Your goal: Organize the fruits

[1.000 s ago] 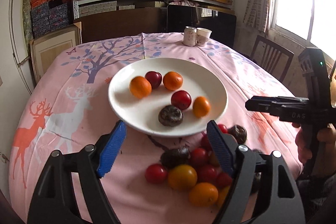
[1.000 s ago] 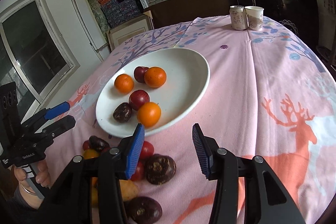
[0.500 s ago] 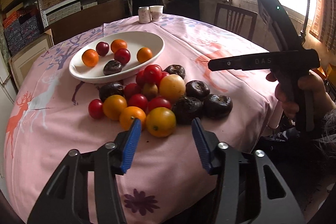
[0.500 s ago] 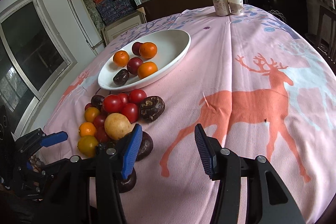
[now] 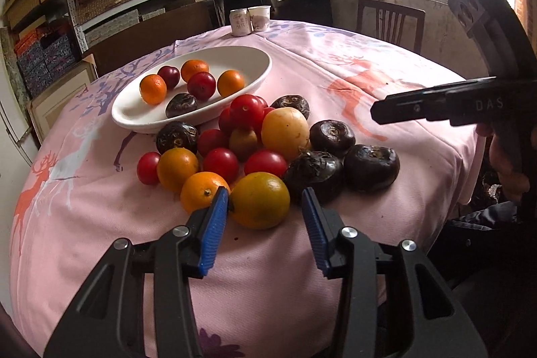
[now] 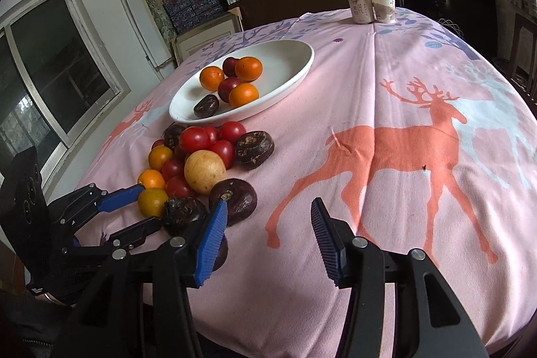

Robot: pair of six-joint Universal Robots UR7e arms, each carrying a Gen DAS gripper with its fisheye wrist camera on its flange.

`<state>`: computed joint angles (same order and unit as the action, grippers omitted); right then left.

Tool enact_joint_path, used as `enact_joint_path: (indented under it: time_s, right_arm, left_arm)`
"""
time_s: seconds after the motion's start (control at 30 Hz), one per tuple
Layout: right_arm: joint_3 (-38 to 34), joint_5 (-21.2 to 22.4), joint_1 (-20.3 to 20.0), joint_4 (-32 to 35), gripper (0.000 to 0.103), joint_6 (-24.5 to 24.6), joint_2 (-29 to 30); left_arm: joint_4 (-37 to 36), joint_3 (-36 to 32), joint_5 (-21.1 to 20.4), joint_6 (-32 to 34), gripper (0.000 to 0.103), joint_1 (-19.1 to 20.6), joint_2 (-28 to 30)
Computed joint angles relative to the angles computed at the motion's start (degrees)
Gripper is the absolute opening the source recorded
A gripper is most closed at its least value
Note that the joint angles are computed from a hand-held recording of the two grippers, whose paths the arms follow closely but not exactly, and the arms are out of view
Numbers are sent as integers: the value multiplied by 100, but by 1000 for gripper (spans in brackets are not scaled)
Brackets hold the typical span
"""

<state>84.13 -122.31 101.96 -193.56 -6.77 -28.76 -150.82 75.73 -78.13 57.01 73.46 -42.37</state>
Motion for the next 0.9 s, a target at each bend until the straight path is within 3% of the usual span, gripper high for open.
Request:
enact_joint_path:
  time_s: [0.1,0.2,0.5,0.67,0.9]
  right_arm:
    - [23,82,56,27,52,-218,33]
    - [45,149,106,0,52,-397,45]
    - [41,124,145,109,53,-381,58]
    - [84,205,145,204,55,-471,64]
    - [-224,-43,247,419,57,-820,297]
  left_arm:
    - [281,-71,-49,-273,33,43,-54]
    - [432,-132,-26,-399,31,76,-52]
    - [480,-532,15,-827,36,61,281]
    - [556,-702,-142,-955,36,116,349]
    - [636,-706,-528,-1152,35,158,151]
